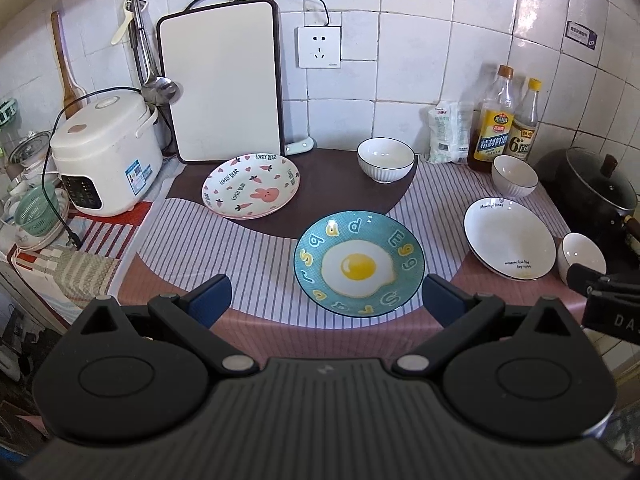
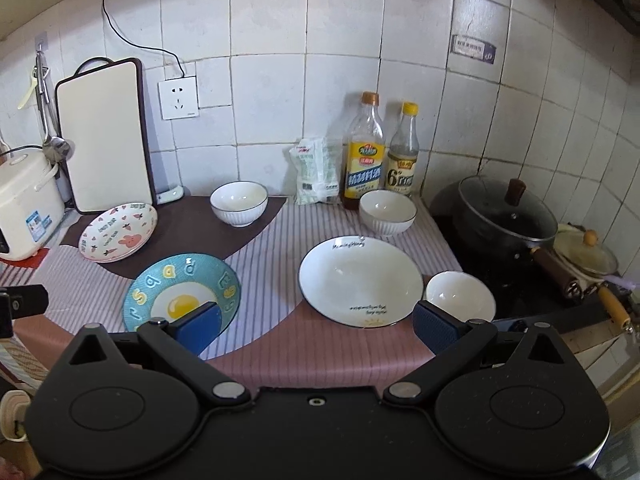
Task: Organize plates and bowls
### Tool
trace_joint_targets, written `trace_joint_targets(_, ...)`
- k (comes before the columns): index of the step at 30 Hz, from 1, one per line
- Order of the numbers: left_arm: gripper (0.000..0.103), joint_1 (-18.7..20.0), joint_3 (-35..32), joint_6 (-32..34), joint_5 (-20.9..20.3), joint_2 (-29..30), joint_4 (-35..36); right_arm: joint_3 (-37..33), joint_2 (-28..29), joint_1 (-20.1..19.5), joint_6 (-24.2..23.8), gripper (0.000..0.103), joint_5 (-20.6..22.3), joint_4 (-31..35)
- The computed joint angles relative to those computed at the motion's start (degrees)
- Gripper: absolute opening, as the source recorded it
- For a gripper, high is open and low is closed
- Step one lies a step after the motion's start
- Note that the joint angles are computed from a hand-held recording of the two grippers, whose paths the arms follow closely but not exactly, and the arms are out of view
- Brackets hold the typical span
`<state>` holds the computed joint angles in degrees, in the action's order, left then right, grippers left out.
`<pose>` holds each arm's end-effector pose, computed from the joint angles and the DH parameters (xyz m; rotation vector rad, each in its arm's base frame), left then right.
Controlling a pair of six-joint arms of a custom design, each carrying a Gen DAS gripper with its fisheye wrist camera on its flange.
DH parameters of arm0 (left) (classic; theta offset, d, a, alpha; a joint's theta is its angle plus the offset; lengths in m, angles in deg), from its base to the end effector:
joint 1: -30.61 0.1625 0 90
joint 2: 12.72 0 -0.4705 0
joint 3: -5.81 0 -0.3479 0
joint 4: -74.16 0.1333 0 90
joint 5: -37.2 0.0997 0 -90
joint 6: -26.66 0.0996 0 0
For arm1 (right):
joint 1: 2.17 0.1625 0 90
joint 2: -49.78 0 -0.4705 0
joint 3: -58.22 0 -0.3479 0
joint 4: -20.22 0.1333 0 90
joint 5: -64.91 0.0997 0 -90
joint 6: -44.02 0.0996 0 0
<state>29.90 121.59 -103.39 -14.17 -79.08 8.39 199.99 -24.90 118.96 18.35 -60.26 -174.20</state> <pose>-0.3708 -0.1909 0.2117 -0.1680 1.9342 -1.1067 0.2658 -0.2932 0.2915 0.9277 -2.2633 0.8574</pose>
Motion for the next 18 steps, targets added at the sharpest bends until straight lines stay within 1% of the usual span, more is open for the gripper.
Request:
trace_joint_targets(3, 0.103, -0.1, 0.2, 0.4, 0.2, 0.0, -0.2, 0.1, 0.6, 0.1, -0.4, 0.103, -0.5, -1.5)
trace_joint_targets(7, 0.103, -0.3, -0.1, 0.0, 0.3, 0.2, 0.8, 0.1, 0.5, -0.3, -0.3, 0.103, -0.3, -1.9)
trace_joint_targets(10, 0.103, -0.6, 0.0, 0.0, 0.4, 0.1, 1.4, 0.7, 1.6, -0.2, -2.6, 0.103, -1.6, -5.9)
trace_joint_targets(12, 0.103, -0.5, 0.4, 0.1, 0.1, -0.2, 1.0, 0.9, 2.2, -0.3, -3.3, 0.103, -2.2, -7.8)
trace_joint_targets(18, 0.103, -0.1, 1.7, 0.5, -0.7, -1.0, -0.7, 0.8, 1.8, -1.1, -2.4, 0.103, -1.4, -6.9)
